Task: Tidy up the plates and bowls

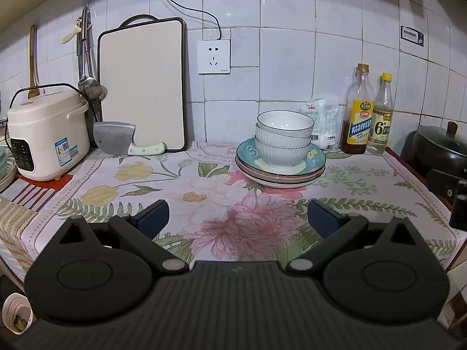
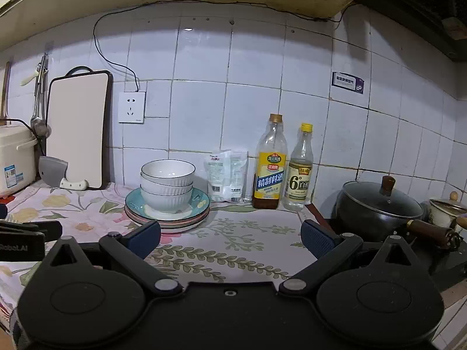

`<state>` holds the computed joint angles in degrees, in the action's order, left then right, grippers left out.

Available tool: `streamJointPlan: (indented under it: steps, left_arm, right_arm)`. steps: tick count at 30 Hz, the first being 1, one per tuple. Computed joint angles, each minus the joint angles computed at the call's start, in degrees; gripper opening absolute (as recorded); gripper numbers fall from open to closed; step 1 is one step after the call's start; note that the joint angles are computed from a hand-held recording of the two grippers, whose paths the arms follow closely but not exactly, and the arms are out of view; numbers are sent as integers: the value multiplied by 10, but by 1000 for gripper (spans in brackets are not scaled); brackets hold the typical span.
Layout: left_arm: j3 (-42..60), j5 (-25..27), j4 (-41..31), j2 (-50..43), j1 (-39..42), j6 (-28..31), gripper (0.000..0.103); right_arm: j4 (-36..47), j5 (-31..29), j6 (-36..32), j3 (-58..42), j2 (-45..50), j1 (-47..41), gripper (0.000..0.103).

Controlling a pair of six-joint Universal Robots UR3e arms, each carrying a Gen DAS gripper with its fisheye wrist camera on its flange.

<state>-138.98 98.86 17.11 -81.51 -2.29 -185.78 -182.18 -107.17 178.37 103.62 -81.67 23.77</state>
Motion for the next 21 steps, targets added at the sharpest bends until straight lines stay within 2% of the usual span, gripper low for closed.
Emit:
streamJointPlan:
  steps: [21]
  left_arm:
    - [-21, -19, -7, 24, 21, 20, 103]
  right_arm:
    - [0, -2, 1, 3, 0, 12, 103]
